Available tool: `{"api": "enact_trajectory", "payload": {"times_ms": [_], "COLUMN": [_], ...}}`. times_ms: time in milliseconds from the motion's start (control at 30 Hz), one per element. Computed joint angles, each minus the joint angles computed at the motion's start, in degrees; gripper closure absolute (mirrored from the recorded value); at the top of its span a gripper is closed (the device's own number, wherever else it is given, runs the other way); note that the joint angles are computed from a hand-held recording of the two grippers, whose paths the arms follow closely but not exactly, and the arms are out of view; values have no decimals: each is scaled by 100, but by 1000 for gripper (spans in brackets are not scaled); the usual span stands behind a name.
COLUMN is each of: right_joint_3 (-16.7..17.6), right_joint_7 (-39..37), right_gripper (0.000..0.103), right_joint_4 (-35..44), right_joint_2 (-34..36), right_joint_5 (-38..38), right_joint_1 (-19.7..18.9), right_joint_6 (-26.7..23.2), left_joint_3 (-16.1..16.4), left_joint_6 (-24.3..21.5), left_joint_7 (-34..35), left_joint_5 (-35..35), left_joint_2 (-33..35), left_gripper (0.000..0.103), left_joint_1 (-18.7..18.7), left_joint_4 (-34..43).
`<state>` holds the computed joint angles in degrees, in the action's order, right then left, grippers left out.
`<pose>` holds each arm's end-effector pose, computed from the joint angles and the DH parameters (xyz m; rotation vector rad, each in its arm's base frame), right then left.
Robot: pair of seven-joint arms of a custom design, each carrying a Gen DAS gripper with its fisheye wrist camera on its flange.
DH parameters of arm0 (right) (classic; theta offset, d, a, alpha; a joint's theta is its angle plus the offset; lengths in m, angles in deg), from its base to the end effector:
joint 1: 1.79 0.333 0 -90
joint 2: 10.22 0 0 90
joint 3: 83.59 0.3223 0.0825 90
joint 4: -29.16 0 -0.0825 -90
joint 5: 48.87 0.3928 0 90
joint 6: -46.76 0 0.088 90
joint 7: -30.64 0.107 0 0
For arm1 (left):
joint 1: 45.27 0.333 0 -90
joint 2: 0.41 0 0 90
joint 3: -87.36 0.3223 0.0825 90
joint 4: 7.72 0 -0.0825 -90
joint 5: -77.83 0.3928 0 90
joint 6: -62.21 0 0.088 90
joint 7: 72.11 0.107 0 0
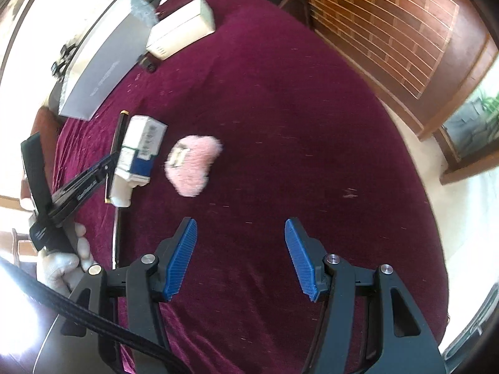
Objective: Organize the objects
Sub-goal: 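Grasp a black marker with left tool while right grasps a purple-capped marker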
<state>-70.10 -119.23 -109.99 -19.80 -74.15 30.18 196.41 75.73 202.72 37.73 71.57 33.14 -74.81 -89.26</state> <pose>0.3443 0.3648 0.4033 -0.8125 2.5541 -0.0714 0.5957 -0.4757 0.4121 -0.9208 2.8097 -0.7243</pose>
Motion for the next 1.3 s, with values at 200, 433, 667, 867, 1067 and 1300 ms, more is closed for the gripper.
{"api": "enact_trajectory", "payload": {"times_ms": [200,433,667,867,1067,1300], "right_joint_3": [-137,-134,-324,-546,-639,-555], "right_joint_7": [-869,-2165,-2706,-2963,-2807,-1911], "right_gripper": [45,45,41,64,91,91], "right_joint_4": [765,2188,4192,6053,5927,4691], "right_joint_2": [842,2154,3441,4429,4352,3723], "right_joint_5": [108,606,506,265,268,252], "right_joint_1": [-36,-61,283,784,848,697], "right_joint_6": [469,529,-1019,-3095,-2916,-1046], "left_joint_3": [-160,-365,-193,12,186,334], "left_joint_6": [134,223,51,-59,-127,-244], "left_joint_7": [154,906,1513,1742,1882,1965], "left_joint_5": [-816,-2101,-2771,-2933,-2978,-3026], "left_joint_2": [-831,-1951,-2710,-2919,-2953,-2896], "left_gripper": [92,92,92,92,92,92], "left_joint_1": [689,1372,1681,1923,2200,2521], "left_joint_4": [-964,-2256,-2973,-3155,-3198,-3175]}}
